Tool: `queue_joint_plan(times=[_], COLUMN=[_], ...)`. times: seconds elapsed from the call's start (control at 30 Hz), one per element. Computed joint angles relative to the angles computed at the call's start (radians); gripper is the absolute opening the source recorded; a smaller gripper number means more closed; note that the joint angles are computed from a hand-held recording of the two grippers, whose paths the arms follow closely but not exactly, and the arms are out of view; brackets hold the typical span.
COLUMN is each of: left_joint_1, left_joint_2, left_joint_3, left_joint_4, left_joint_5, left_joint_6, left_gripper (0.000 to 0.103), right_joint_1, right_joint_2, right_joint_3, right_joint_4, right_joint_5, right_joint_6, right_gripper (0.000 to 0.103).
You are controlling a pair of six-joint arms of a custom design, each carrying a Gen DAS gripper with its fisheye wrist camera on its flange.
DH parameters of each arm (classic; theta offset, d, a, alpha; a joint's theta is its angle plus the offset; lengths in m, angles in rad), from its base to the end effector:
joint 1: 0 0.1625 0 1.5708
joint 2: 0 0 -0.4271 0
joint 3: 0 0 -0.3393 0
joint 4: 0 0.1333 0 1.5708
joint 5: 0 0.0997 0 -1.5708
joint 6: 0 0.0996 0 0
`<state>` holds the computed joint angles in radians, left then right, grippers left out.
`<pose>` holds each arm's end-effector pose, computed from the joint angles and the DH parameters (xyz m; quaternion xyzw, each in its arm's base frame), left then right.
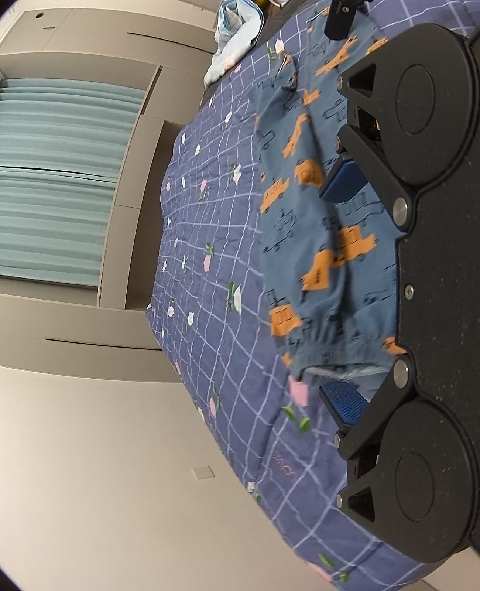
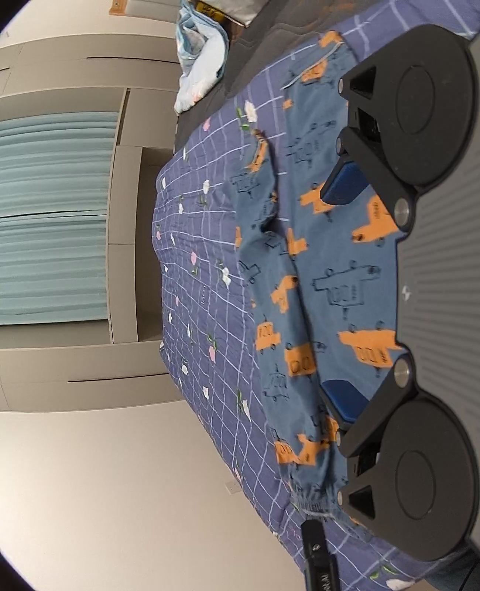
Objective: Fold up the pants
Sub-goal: 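Move the right tool to one pant leg hem while the left tool approaches the other leg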
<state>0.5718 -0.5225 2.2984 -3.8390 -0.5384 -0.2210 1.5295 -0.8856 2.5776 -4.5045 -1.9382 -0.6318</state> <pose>-0.2289 -0.4075 0.0456 0.2086 0.8261 -0.4479 0.2710 0.0830 -0.3532 0.2207 0.1310 -0.7960 0.4908 0.3291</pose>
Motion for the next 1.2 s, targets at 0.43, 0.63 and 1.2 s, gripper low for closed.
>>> queue_joint_plan(times=[0.43,0.63,1.2], left_joint_1=[0.152,0.233,0.406], left_joint_2=[0.015,0.034,0.096], left_joint_3=[-0.270,-0.400,-0.714], left_joint_4=[0.077,0.169,0.466], left_joint_5=[-0.050,-0.148,-0.260], left_joint_6=[0.310,0.398,0.635], left_gripper=[0.103,0.103,0.103], right_joint_1=[-0.013,-0.036,-0.109], right_joint_2=[-0.057,-0.040,0.028], right_joint_3=[-0.237,-0.347,-0.925], right_joint_4=[0.323,0.446,1.374], right_joint_5=[-0.001,0.042,0.227], right_joint_6=[-0.052,-0.112,-0.381], right_gripper=[0.103,0.103,0.103])
